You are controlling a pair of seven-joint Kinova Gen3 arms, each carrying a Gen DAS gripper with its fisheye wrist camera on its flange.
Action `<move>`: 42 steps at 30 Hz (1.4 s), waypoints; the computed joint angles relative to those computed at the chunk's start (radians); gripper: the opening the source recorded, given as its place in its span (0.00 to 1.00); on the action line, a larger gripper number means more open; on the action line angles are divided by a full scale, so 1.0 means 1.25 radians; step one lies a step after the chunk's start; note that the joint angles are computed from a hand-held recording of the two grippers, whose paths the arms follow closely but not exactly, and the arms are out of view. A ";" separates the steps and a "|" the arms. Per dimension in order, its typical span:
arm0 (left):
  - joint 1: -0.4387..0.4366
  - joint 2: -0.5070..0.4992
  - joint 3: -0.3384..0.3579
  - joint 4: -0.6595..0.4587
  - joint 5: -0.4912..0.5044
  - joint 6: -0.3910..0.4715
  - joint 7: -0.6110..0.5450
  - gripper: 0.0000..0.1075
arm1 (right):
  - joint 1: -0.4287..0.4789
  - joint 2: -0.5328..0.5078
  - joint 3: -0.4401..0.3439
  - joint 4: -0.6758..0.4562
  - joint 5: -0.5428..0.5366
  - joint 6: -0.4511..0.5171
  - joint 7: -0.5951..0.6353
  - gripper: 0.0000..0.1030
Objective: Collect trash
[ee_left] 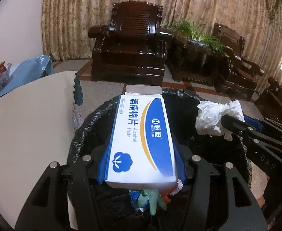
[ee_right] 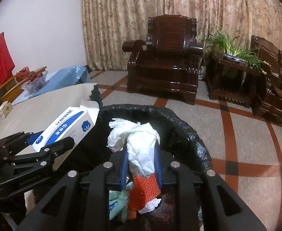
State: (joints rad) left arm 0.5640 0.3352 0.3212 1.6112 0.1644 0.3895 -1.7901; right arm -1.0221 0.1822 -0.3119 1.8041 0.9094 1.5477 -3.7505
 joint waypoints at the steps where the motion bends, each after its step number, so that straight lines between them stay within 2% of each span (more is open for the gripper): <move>1: 0.005 0.003 -0.005 -0.003 -0.005 0.002 0.004 0.52 | 0.003 -0.001 0.001 0.004 -0.002 -0.006 0.001 0.33; 2: 0.009 0.005 -0.008 -0.006 -0.008 0.004 0.009 0.58 | 0.005 0.000 0.002 0.005 -0.005 -0.007 0.003 0.36; 3: -0.002 0.005 0.000 -0.003 0.002 0.001 0.002 0.63 | 0.006 0.001 0.002 0.006 -0.007 -0.006 0.003 0.44; 6: 0.002 0.000 -0.007 -0.003 -0.001 -0.001 0.009 0.68 | 0.002 0.001 0.001 0.009 -0.007 0.002 -0.008 0.66; 7: 0.002 -0.004 -0.010 0.000 -0.004 -0.003 0.011 0.69 | -0.001 0.003 0.000 0.007 -0.007 0.009 -0.010 0.70; 9: -0.006 -0.011 -0.010 0.004 -0.002 -0.004 0.012 0.72 | -0.009 0.004 -0.002 0.002 -0.009 0.030 -0.019 0.87; 11: -0.018 -0.027 -0.014 0.014 0.002 -0.009 0.014 0.77 | -0.015 0.002 -0.005 -0.003 -0.009 0.038 -0.024 0.94; 15: -0.031 -0.062 -0.029 0.032 -0.002 -0.014 0.032 0.83 | -0.026 -0.006 -0.013 -0.019 -0.006 0.051 -0.022 0.94; 23: -0.077 -0.161 -0.037 0.077 0.023 0.013 0.040 0.89 | -0.068 0.009 -0.028 -0.097 0.029 0.083 0.010 0.94; 29: -0.096 -0.238 -0.052 0.121 0.047 0.041 0.015 0.89 | -0.117 0.037 -0.018 -0.172 0.051 0.115 0.043 0.94; 31: -0.107 -0.259 -0.057 0.130 0.078 0.054 -0.017 0.89 | -0.133 0.045 -0.012 -0.194 0.053 0.127 0.048 0.94; 42: -0.114 -0.354 -0.101 0.183 0.118 0.067 -0.060 0.89 | -0.203 0.087 0.018 -0.281 0.083 0.164 0.082 0.94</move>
